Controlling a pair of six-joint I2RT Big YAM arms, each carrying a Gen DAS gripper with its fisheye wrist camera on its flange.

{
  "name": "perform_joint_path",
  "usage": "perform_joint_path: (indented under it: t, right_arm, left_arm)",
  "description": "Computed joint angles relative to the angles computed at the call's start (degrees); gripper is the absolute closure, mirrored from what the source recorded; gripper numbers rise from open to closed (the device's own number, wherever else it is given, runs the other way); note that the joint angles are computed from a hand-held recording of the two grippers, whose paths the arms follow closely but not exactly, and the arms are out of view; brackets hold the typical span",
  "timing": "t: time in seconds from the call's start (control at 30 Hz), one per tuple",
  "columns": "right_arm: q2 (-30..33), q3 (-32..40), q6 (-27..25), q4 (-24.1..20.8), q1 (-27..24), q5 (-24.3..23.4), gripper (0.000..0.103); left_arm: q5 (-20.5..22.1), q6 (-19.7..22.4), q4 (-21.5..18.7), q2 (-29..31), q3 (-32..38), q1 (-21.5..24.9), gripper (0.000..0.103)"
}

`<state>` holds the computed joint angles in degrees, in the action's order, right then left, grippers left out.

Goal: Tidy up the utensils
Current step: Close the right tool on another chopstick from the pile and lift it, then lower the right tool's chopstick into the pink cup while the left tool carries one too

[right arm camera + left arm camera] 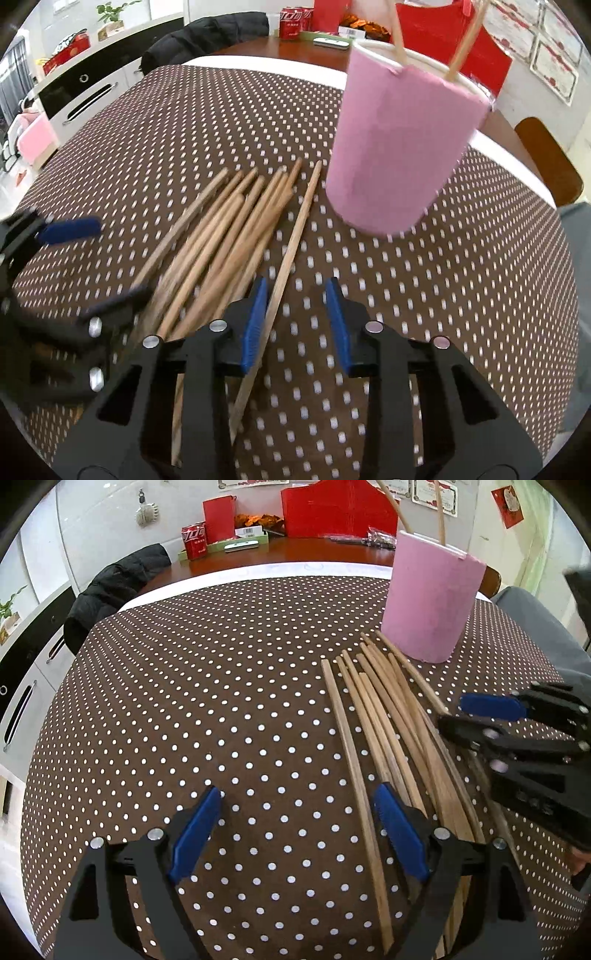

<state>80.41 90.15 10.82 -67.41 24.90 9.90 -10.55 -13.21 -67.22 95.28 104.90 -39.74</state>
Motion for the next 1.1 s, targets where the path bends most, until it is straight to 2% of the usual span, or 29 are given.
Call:
perform_joint_path:
  t: [0.13, 0.27, 0.3, 0.33, 0.37, 0.4, 0.43, 0.5, 0.67, 0.87, 1.1]
  right_arm:
    - [-1.9, -2.0, 1.7, 0.9, -1.7, -2.0, 0.069]
    - [1.2, 1.1, 1.9, 0.2, -1.2, -0.4, 0.070]
    - [2.2, 2.5, 2.4, -0.6, -0.7, 0.0, 0.073]
    - [2.5, 3.1, 2.1, -1.1, -0.8, -0.7, 0.091]
    - [2.6, 3.4, 2.1, -1.3, -1.0, -2.1, 0.097]
    - [2.3, 3.0, 2.5, -1.0, -0.9, -2.5, 0.098]
    - [1.8, 2.4, 2.7, -0.3, -0.7, -2.6, 0.098]
    - [-1.5, -2.0, 4.5, 4.1, -1.0, -5.6, 0.098]
    - [-7.4, -8.1, 6.8, 10.7, -2.2, -9.1, 0.098]
    - [-14.1, -13.2, 9.5, 21.4, -4.5, -14.2, 0.098]
    - [-16.7, -14.3, 10.6, 28.1, -6.9, -16.4, 0.098]
  left_arm:
    - [0.2, 0.5, -0.9, 1.0, 1.6, 0.2, 0.019]
    - [0.6, 1.5, -1.1, 2.0, 2.9, 0.2, 0.021]
    - [1.5, 2.1, -0.9, 2.0, 3.1, 0.3, 0.029]
    - [2.0, 3.2, -0.8, 1.9, 3.2, 0.2, 0.039]
    - [2.5, 3.9, -0.9, 1.9, 3.4, 0.2, 0.064]
    - [2.6, 4.4, -1.5, 2.1, 4.1, 0.2, 0.093]
    - [2.7, 4.7, -1.9, 2.2, 4.3, 0.1, 0.097]
    - [2.9, 4.3, -1.2, 1.6, 3.4, 0.1, 0.098]
    - [3.7, -0.2, 3.5, -2.3, -1.2, 0.6, 0.098]
    - [3.7, -4.0, 13.1, -6.9, -4.3, 0.9, 0.098]
    - [4.3, -3.9, 25.7, -10.1, -6.0, 0.0, 0.098]
